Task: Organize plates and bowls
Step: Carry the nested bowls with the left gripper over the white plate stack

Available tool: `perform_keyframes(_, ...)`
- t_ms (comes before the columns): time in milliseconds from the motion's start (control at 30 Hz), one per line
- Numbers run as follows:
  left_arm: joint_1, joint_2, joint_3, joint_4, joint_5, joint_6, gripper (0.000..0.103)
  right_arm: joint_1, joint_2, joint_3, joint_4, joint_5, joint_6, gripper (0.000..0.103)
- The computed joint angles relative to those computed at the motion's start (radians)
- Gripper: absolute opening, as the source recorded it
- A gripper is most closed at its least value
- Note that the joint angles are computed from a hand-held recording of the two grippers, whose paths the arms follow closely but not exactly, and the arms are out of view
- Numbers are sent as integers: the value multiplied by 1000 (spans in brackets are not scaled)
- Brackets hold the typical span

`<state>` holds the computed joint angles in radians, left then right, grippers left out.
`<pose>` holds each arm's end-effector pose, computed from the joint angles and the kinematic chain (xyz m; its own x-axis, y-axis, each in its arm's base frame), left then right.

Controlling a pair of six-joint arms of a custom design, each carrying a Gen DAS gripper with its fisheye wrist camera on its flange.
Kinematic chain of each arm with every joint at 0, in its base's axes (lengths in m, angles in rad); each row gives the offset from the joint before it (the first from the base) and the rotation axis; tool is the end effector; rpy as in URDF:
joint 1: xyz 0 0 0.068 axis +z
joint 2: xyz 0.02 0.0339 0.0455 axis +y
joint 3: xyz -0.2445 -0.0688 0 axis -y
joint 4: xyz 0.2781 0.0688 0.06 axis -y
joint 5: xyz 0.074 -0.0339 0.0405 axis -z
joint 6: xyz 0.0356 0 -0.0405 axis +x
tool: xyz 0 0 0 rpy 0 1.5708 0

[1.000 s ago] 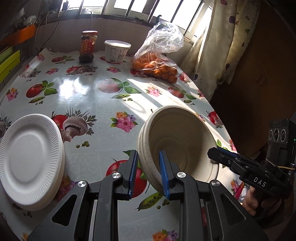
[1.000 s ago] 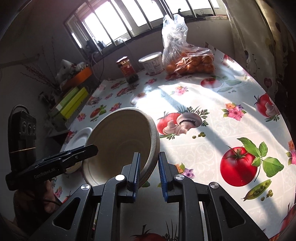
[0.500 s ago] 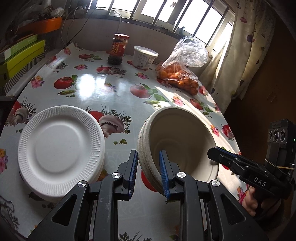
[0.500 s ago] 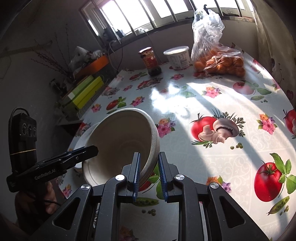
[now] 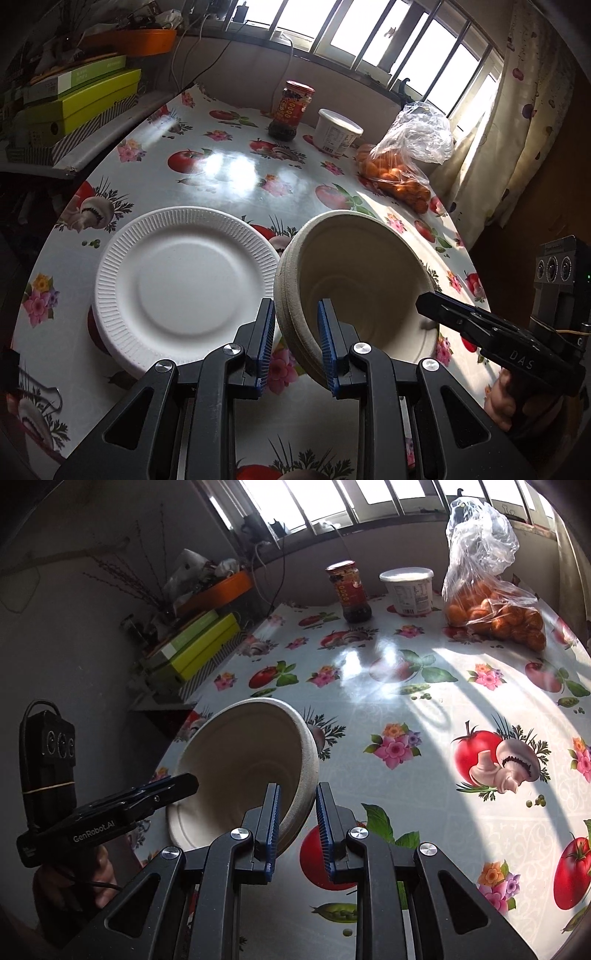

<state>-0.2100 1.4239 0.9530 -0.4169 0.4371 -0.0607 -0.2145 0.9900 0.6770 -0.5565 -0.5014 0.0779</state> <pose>0.3160 -0.0828 0.2002 -0.7846 0.1110 -0.6100 0.4033 0.8387 -0.3660 0.2350 -0.0337 0.2090 -0.7533 0.2339 -0.6147 -0.0579 0.9074 0.4163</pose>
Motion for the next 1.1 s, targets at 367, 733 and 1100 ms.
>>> perform_keyframes(367, 118, 32, 31, -22, 11, 35, 25, 165, 141, 82, 95, 57, 79, 19)
perform_keyframes(733, 200, 106, 87, -33, -3, 74, 25, 272, 313, 172, 183, 89, 130, 19)
perform_keyframes(1100, 213, 182, 139, -30, -29, 84, 25, 305, 401, 219, 223, 105, 147, 19)
